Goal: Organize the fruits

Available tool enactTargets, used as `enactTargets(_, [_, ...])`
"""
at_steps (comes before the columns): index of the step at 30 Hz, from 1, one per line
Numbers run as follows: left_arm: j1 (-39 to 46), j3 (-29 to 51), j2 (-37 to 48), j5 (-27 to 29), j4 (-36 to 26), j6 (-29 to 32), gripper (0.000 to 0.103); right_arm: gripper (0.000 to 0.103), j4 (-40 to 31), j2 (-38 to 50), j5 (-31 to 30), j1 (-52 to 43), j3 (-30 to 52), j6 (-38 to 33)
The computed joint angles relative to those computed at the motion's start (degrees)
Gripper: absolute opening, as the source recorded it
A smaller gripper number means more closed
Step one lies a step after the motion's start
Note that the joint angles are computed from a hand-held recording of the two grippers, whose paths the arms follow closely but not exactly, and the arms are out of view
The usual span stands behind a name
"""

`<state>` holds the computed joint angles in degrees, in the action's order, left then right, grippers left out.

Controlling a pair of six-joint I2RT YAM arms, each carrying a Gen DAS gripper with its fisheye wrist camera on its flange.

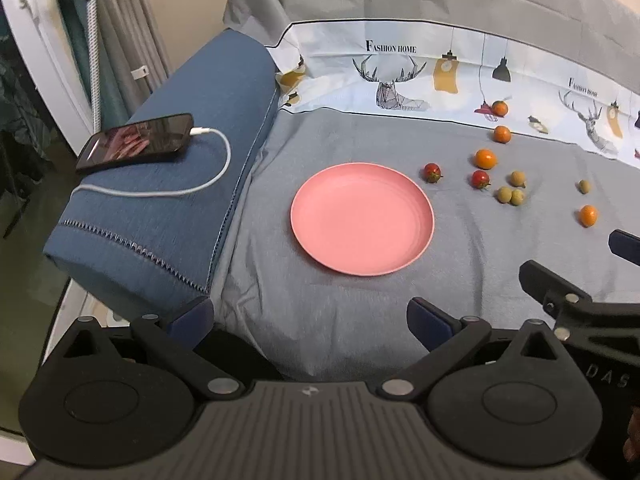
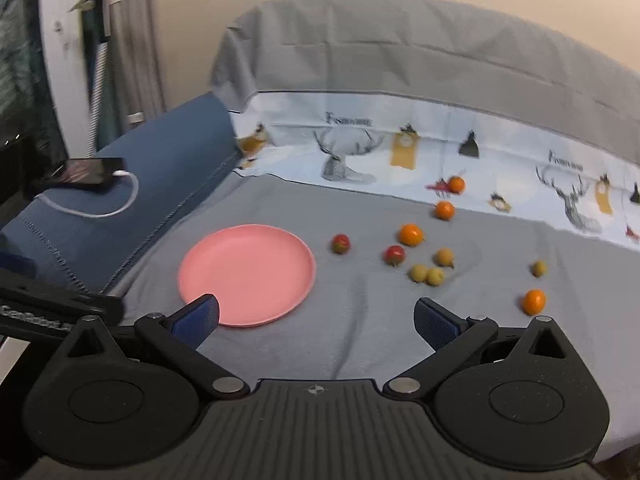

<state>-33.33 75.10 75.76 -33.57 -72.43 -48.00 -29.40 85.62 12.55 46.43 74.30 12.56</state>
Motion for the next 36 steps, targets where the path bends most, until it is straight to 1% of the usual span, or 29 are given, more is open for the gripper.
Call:
enactTargets(5, [-0.75,-0.21,-2.51,0.79,-1.34,-1.79,0.103,0.102,0.05,-1.50,2.14,2.02,0.05,-1.30])
enactTargets(9, [-0.81,-2.46,-5.70,0.54,-0.93,-2.15,0.103,0.102,-0.51,-3.23,3.33,3.72,-0.45,-1.20])
enactTargets(11, [-1.59,-2.75,-6.22,-0.55,-1.59,-3.44,0.103,0.103,-1.28,-2.79,2.95,3.93,0.23,-0.75])
enactTargets(15, [-0.73,-2.79,-6.56,0.07,-1.12,-3.61,0.103,0.102,-6.59,-0.78,-0.35,2.95,3.93,3.20])
enactTargets(18, [-0.32,-3.91,-6.86,0.49,0.13,-2.37,0.103,0.102,-5.82,-1.41,-0.77,2.65,2.26,4.88])
enactTargets(22, [0.57,-3.06,-4.32,0.94,-1.01,-0.94,0.103,0.102,-4.23,-1.80,-0.75,2.71,0.77,3.76])
enactTargets(24, [1.04,-3.34,-3.69,1.30,-0.82,-0.21,0.103,0.102,-3.71,-1.80,-0.21,2.94,0.41,3.40])
enactTargets(28, [2.93,-3.71,-2.58,3.25,0.10,1.07,0.103,0.102,-4.33,-0.93,-1.27,2.00,1.64,2.81])
enactTargets(36, [2.89,-2.20,0.27,2.81,-0.57,1.31,0.103,0.102,-4.73,0.20,-3.18,0.41,2.13,2.73])
